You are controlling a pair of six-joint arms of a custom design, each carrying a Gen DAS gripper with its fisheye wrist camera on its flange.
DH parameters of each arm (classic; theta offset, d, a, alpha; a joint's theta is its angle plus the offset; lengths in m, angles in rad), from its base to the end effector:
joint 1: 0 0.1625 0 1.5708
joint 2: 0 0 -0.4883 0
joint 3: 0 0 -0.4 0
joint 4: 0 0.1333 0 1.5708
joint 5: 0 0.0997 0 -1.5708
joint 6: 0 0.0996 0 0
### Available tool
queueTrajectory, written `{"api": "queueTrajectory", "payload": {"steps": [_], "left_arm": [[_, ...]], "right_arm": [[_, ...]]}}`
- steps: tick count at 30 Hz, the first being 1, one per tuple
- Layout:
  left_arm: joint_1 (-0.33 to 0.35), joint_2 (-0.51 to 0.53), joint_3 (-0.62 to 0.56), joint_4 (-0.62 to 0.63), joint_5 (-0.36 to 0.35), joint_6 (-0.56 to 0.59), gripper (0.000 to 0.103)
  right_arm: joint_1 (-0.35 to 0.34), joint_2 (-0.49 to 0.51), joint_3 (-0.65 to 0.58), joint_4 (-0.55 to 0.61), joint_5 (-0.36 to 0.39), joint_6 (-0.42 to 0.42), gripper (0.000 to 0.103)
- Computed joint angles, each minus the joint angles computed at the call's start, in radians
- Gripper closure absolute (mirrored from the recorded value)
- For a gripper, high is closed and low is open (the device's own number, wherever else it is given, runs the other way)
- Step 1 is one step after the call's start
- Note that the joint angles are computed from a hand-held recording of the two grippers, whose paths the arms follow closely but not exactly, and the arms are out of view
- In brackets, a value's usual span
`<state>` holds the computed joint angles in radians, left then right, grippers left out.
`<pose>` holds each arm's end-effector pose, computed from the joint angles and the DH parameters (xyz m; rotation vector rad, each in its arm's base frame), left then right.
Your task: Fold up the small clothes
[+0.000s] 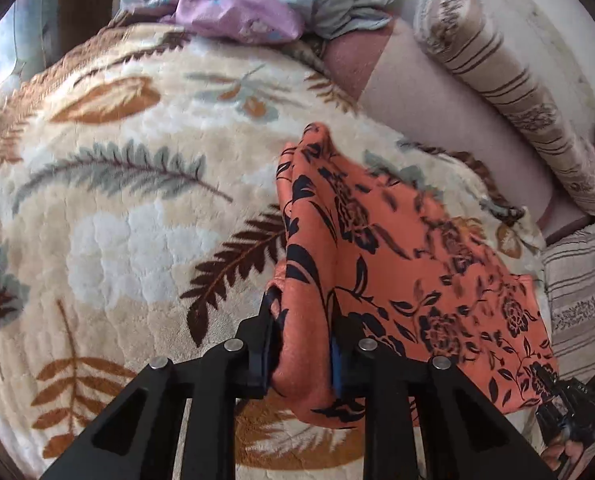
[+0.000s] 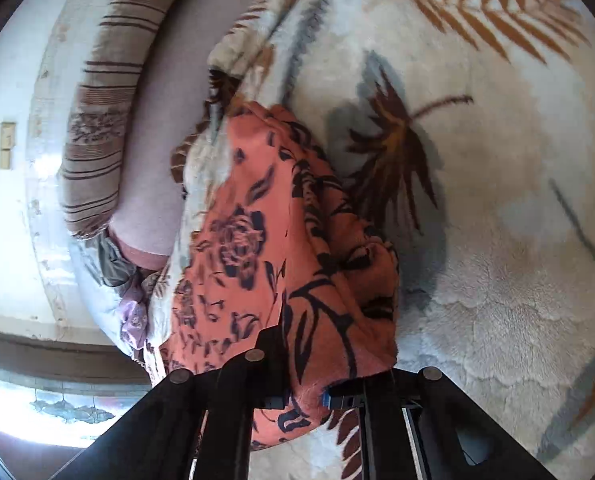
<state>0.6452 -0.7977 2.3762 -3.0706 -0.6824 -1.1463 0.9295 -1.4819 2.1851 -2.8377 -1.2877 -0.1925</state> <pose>-0.2188 -0.4283 0.0416 -0.2249 2.4474 -0.9568 -0.1603 -0.4841 0.3626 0.5403 2.9170 -0.9558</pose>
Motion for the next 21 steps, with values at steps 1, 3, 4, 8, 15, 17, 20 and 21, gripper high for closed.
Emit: {"api": "queueTrajectory", "payload": {"steps": [1, 3, 4, 8, 15, 17, 20, 21], "left_arm": [[-0.041, -0.02, 0.018, 0.009, 0.014, -0.013, 0.08], [-0.13, -0.06, 0.069, 0.031, 0.038, -0.066, 0.08], [-0.176, -0.078, 0.099, 0.053, 0.038, -0.11, 0.08], [-0.32, -0.06, 0.254, 0.046, -0.057, -0.353, 0.071], [-0.429, 0.033, 0.394, 0.088, -0.221, -0.613, 0.041], [-0.445, -0.055, 0.362, 0.286, -0.2, -0.67, 0.041], [-0.447, -0.123, 0.316, 0.423, -0.143, -0.633, 0.041], [-0.44, -0.122, 0.309, 0.412, -0.119, -0.599, 0.041]], "right_arm": [[0.005, -0.04, 0.012, 0.02, 0.016, -0.045, 0.094], [-0.007, -0.126, 0.045, 0.064, 0.049, -0.116, 0.094], [-0.036, -0.176, 0.068, 0.102, 0.082, -0.151, 0.094], [-0.213, -0.373, 0.192, 0.215, 0.127, -0.315, 0.09], [-0.482, -0.456, 0.229, 0.36, 0.045, -0.523, 0.034], [-0.495, -0.501, 0.217, 0.367, 0.109, -0.545, 0.033], [-0.407, -0.504, 0.167, 0.424, 0.144, -0.546, 0.033], [-0.353, -0.487, 0.151, 0.439, 0.132, -0.545, 0.033]]}}
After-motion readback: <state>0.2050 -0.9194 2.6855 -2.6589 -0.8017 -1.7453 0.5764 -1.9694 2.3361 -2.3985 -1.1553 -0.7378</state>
